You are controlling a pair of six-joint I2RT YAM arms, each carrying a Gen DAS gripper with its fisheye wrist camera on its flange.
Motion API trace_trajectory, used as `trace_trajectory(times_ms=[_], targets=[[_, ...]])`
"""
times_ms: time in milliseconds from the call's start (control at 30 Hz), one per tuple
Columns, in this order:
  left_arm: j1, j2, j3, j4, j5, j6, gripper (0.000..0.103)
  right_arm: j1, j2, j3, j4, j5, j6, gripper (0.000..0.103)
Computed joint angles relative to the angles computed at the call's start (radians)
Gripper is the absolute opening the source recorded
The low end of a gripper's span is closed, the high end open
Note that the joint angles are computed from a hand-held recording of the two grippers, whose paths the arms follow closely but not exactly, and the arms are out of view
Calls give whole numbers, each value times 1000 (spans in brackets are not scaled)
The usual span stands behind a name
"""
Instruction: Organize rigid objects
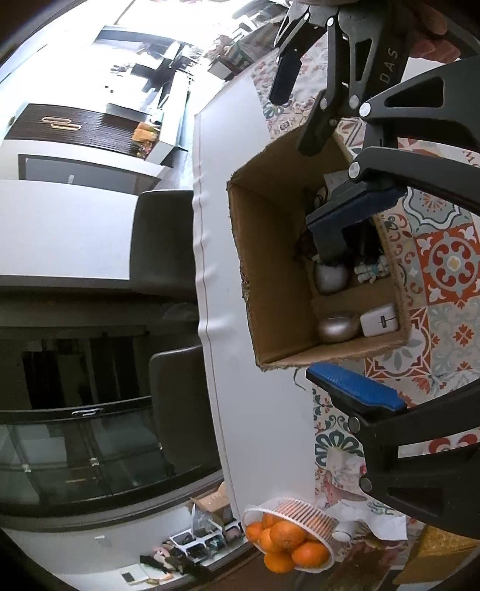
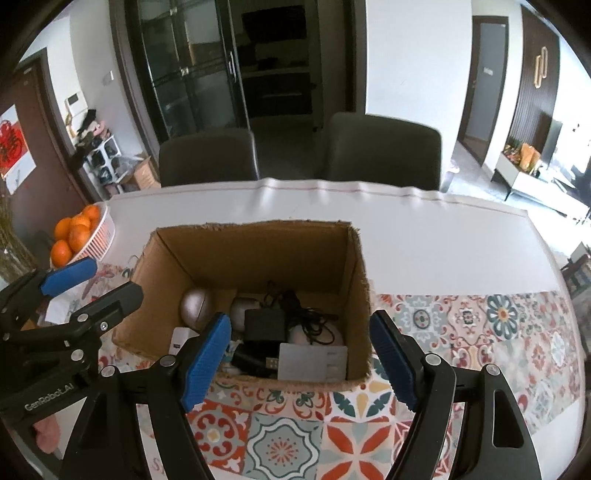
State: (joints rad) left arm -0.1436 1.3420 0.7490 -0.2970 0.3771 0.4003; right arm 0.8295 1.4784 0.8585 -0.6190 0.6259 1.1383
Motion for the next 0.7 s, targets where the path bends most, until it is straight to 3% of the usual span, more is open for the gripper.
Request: trace_trajectory(times_ms=[267,433,700], targets=[[95,-237,-69,-87,63,16,89,193,2,133,-313,159,272,80],[168,-395,-105,-131,104,21,102,306,36,233,-535,229,482,88],[295,-556,-104,-261,192,69,103,464,140,398,-883,289,819,95]])
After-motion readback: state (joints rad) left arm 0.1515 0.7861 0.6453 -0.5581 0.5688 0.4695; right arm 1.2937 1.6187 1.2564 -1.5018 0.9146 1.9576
